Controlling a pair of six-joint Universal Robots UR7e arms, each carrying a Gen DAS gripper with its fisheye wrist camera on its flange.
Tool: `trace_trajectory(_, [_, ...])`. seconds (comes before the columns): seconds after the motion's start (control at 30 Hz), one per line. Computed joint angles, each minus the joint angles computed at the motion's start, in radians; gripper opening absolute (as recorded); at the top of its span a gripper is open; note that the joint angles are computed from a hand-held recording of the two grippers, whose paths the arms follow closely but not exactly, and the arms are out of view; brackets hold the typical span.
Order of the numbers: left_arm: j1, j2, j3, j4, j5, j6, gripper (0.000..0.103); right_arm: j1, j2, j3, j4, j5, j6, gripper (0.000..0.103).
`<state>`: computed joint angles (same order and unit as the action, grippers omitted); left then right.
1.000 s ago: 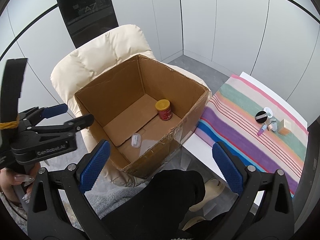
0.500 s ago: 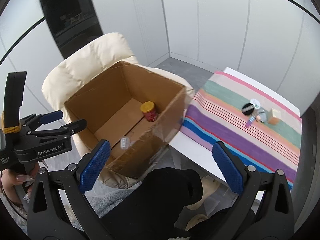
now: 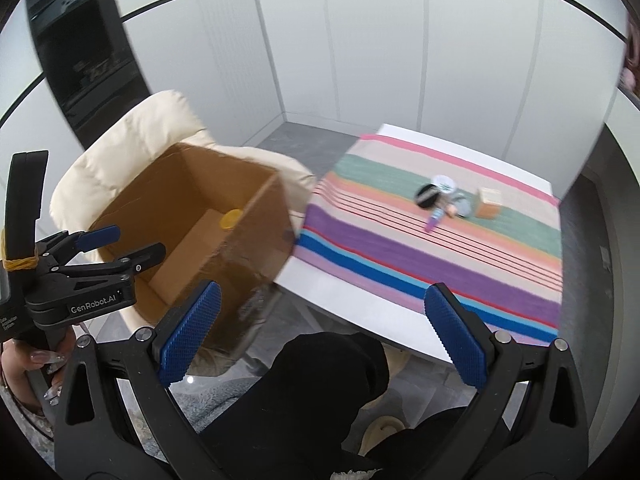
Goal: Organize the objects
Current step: 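Move both open tools from the box back over the striped cloth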
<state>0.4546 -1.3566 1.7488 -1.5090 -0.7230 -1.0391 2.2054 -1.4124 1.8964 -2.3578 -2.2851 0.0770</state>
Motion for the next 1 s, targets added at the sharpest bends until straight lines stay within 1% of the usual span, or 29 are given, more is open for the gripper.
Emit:
trace_trajectory(0.23, [-0.001, 0.1, -0.031, -0.137, -0.029, 0.138, 0.081, -0.031, -0.1, 0.038, 0.027, -0.06, 0.045, 0.103])
trace_trajectory(0.4, [-0.005, 0.17, -0.059, -0.207, -0.059, 0.22, 0.081, -0.063, -0.165, 0.065, 0.049, -0.097, 0.07, 0.103])
trace_trajectory(0.53, [-0.006, 0.231, -0.084, -0.27, -0.109, 0.301, 0.081, -0.096, -0.21, 0.085, 0.058, -0.122, 0.071, 0.103])
trace_trajectory(0.57, [0.0, 0.251, -0.095, -0.291, -0.138, 0.335, 0.081, -0.104, -0.219, 0.089, 0.056, -0.126, 0.068, 0.103])
trace_trajectory(0.63, [0.006, 0.285, -0.117, -0.298, -0.16, 0.369, 0.081, -0.123, -0.234, 0.101, 0.038, -0.137, 0.048, 0.103])
trace_trajectory(0.8, [0.025, 0.371, -0.185, -0.306, -0.155, 0.444, 0.081, -0.2, -0.257, 0.113, -0.017, -0.137, -0.019, 0.103])
trace_trajectory(1.0, [0.078, 0.49, -0.3, -0.33, -0.162, 0.528, 0.081, -0.322, -0.236, 0.096, -0.085, -0.107, -0.082, 0.103])
